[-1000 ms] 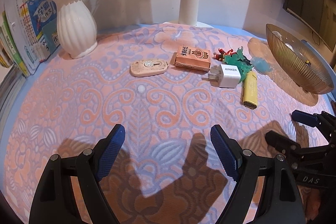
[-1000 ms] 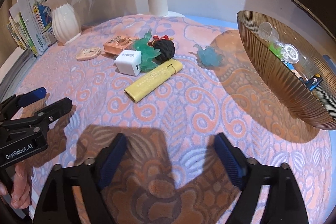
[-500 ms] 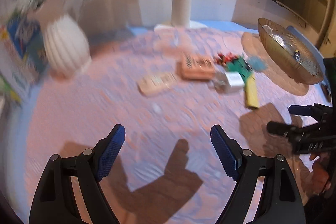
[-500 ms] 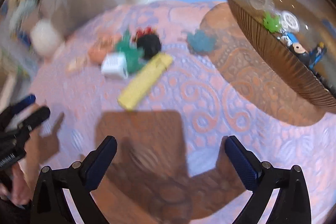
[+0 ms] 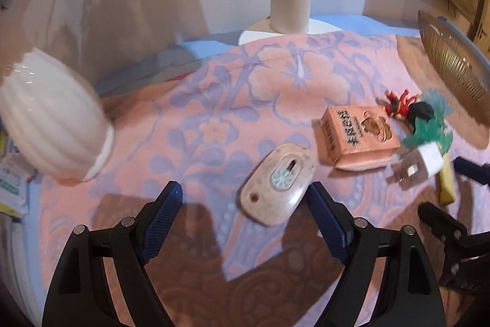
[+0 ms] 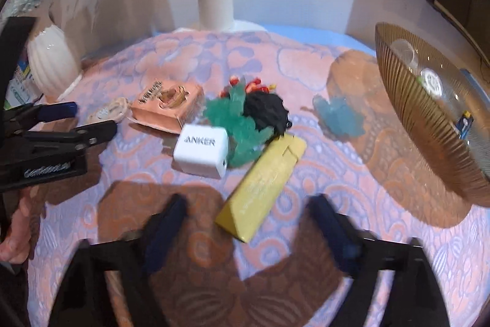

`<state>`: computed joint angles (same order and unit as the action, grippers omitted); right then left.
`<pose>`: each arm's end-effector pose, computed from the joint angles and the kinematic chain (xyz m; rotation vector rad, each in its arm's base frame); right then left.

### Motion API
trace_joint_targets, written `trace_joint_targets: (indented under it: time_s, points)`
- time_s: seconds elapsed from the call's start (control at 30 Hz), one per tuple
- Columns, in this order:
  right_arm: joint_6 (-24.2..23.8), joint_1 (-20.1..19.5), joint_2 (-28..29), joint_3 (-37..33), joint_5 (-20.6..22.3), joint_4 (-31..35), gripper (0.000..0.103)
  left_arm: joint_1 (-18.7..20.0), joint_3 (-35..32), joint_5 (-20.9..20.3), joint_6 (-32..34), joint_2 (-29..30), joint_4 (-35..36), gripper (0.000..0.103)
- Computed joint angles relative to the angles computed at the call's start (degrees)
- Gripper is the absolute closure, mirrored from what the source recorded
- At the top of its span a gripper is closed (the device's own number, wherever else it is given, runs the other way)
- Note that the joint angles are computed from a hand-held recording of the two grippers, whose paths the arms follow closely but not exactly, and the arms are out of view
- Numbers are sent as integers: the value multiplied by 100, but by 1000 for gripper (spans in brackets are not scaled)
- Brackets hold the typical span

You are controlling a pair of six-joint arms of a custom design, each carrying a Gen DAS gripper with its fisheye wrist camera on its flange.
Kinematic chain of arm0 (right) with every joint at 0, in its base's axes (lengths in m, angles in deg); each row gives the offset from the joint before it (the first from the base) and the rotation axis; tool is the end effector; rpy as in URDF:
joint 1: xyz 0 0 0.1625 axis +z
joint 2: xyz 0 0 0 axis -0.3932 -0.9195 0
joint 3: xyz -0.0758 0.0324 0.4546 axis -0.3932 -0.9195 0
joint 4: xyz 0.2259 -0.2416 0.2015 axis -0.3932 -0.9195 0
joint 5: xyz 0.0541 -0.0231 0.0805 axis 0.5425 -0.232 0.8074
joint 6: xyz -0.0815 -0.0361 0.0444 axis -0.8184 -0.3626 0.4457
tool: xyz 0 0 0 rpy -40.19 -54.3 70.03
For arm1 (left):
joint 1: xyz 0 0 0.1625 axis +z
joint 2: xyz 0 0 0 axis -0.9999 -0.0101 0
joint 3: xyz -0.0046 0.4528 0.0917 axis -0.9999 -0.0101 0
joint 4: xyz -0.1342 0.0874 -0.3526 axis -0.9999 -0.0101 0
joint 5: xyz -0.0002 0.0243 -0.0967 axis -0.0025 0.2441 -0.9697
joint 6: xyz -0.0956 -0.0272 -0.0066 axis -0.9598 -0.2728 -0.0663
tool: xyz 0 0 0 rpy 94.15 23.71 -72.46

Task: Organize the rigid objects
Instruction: 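Grasp the yellow lighter with right tool while left tool grasps beige oval gadget, then carry yellow lighter and beige gadget over the amber bowl and open both tools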

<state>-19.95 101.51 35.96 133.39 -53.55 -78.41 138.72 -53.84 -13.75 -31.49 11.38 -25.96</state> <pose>-0.0534 -0.8118 0.3181 0.9582 -2.3821 0.4977 -0.3928 -0.7939 -0.0988 0.0646 2.1658 -0.7252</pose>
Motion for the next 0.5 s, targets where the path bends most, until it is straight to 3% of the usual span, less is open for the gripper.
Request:
trace_joint_targets:
  time_s: [0.07,0.1,0.17,0.23,0.3,0.5]
  points:
    - [-206,-42,-62,34,136,-11,61,7,204,-203,341,-53,-699,40]
    - [-230,-69,-86,1,197,105,66,-5,187,-217,482,-10,-870,50]
    - [-279,-128,-124,-61,297,243,71,-37,-114,-103,630,182,-752,62]
    - [-369,-231,-178,-107,439,311,76,-91,-292,-23,483,283,-512,64]
    - [-268,-352,-201,-372,640,784,80,-159,-263,5,321,322,-524,66]
    - [-547,-653,-456,-441,887,1126,80,-519,355,-38,-465,220,-458,66]
